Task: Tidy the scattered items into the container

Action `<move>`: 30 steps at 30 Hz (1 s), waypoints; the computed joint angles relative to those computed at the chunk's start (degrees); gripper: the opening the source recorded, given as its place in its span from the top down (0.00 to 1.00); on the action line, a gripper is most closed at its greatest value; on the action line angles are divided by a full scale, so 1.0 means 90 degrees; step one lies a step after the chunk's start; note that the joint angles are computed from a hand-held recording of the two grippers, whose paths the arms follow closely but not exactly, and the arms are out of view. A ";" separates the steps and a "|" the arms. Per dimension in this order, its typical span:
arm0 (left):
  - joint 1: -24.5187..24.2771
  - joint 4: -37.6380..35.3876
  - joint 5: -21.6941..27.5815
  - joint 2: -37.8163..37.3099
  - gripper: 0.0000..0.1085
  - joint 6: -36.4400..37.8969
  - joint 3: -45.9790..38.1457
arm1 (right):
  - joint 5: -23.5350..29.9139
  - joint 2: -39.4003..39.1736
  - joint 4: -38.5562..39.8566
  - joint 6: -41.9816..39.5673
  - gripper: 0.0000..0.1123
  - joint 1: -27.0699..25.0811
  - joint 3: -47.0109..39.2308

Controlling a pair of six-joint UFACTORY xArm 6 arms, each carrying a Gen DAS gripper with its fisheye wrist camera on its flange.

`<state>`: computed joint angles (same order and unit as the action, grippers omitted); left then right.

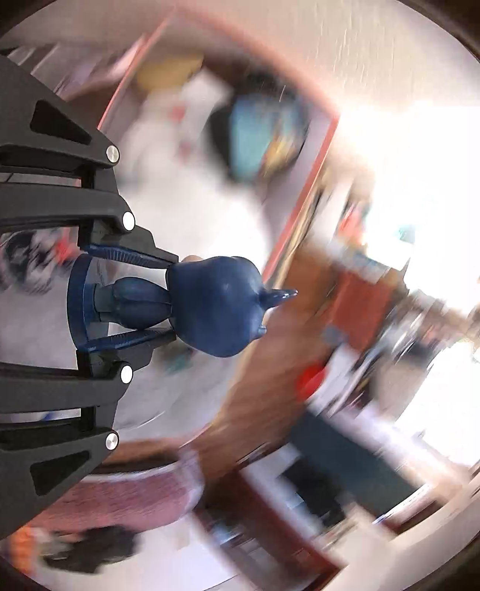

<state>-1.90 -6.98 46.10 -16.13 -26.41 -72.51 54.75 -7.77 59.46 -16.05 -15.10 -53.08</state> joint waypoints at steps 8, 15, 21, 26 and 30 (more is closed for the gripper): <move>0.0529 0.1926 0.1074 0.0393 0.25 -0.1932 0.0038 | 0.0751 -0.0508 0.1443 -0.0502 0.44 0.0235 0.0351; 0.0545 0.2296 0.0521 0.0232 0.24 -0.2205 0.0045 | 0.0464 0.1207 0.2535 -0.0582 0.57 0.2348 -0.1093; 0.0864 0.2109 0.0069 0.0249 0.24 -0.1864 0.0237 | -0.0676 0.3650 0.1980 0.0598 0.61 0.3546 -0.3598; 0.1260 0.1859 -0.0050 0.0311 0.24 -0.1897 0.0242 | -0.1064 0.4816 0.1158 0.1979 0.80 0.3751 -0.4768; 0.1474 0.1346 -0.0053 0.0346 0.24 -0.1712 0.0279 | -0.1242 0.4455 0.1721 0.1296 0.79 0.3709 -0.4253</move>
